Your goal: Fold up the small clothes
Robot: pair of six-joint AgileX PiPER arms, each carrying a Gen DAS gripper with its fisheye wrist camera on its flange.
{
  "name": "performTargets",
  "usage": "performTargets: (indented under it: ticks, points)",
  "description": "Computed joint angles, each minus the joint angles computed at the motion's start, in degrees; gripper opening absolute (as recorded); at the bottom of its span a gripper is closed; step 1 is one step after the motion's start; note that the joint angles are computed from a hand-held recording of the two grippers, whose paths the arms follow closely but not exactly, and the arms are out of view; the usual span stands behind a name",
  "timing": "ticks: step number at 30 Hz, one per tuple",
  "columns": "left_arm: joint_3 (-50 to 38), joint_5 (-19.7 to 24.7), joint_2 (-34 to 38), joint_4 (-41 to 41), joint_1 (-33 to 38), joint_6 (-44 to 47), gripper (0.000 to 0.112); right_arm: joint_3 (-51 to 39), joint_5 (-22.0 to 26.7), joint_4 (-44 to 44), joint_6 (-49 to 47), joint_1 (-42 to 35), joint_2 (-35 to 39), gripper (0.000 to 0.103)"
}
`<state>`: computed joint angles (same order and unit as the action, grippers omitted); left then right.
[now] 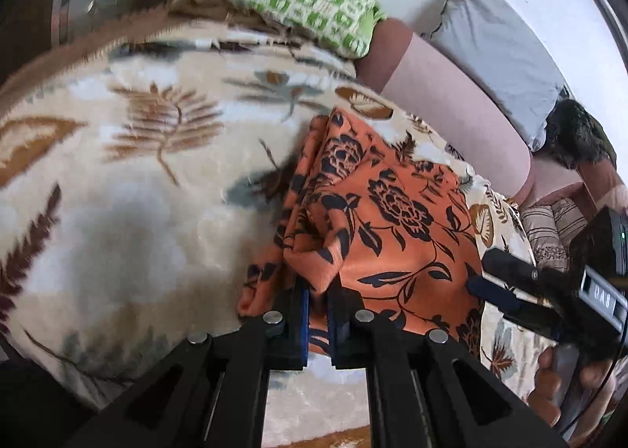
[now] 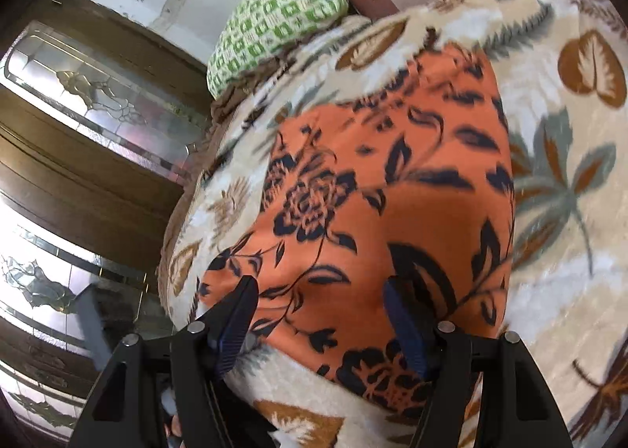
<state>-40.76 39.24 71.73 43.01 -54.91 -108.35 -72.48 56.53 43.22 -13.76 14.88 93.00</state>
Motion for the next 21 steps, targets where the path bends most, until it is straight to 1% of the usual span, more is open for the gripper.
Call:
performTargets:
  ticks: [1,3,4,5,6,7,8,10,11,13,14,15,16,17,18,19,20,21]
  points:
    - [0.97,-1.64,0.22,-1.66,1.22,0.81,0.007,-0.27,0.08,-0.26,0.26,0.03,0.58,0.070]
    - [4.57,-7.74,2.17,-6.32,4.40,1.43,0.008,-0.69,0.61,-1.76,1.56,0.40,2.10,0.070]
    - [5.46,-8.47,1.82,-6.41,4.52,1.53,0.008,-1.12,1.24,-1.97,2.06,0.46,2.83,0.070]
    - [5.08,-6.91,1.83,-4.85,3.19,0.74,0.008,-2.38,1.81,-2.82,2.57,0.80,3.26,0.070]
    - [3.18,-3.92,2.44,-4.52,1.78,1.64,0.008,-3.99,2.01,-4.02,3.24,1.35,3.63,0.070]
    - [2.57,-2.87,2.69,-4.41,1.05,1.70,0.008,-6.32,2.35,-5.20,4.10,1.88,4.26,0.070]
    - [2.46,-2.96,2.99,-4.77,1.12,2.14,0.008,-9.50,2.92,-5.90,5.17,2.37,5.53,0.070]
    - [4.23,-6.22,2.79,-5.69,2.47,1.75,0.008,-15.86,3.71,-7.48,7.57,3.43,8.50,0.070]
    - [5.02,-7.21,2.34,-5.34,2.79,1.08,0.008,-18.97,3.22,-8.87,8.92,4.15,10.19,0.070]
    - [4.70,-7.52,2.44,-6.14,3.40,2.57,0.008,-23.00,1.60,-11.32,10.64,5.26,13.82,0.070]
    - [4.65,-7.38,2.48,-6.19,3.22,2.53,0.009,-24.72,2.22,-11.96,12.70,5.14,16.95,0.071]
    - [4.60,-7.39,2.40,-6.56,3.38,2.95,0.010,-26.59,4.55,-11.48,14.60,4.47,20.83,0.073]
    - [4.43,-7.88,2.58,-7.58,4.01,4.29,0.011,-26.33,4.60,-10.12,14.93,3.97,24.20,0.073]
    - [4.08,-7.96,2.68,-8.16,4.42,5.06,0.011,-27.70,5.01,-10.47,14.81,4.02,25.28,0.073]
    - [3.86,-7.81,2.46,-9.00,4.64,5.92,0.011,-28.02,4.34,-11.33,15.34,4.59,24.61,0.077]
    - [4.00,-8.18,1.81,-9.79,4.88,6.88,0.012,-29.90,5.96,-12.07,16.45,5.21,24.79,0.084]
    - [3.94,-8.19,1.33,-10.34,4.93,7.74,0.014,-32.08,8.23,-12.27,16.46,5.59,25.06,0.083]
    - [3.51,-7.61,1.02,-11.17,5.04,9.13,0.017,-32.50,8.82,-12.28,15.98,5.74,24.50,0.083]
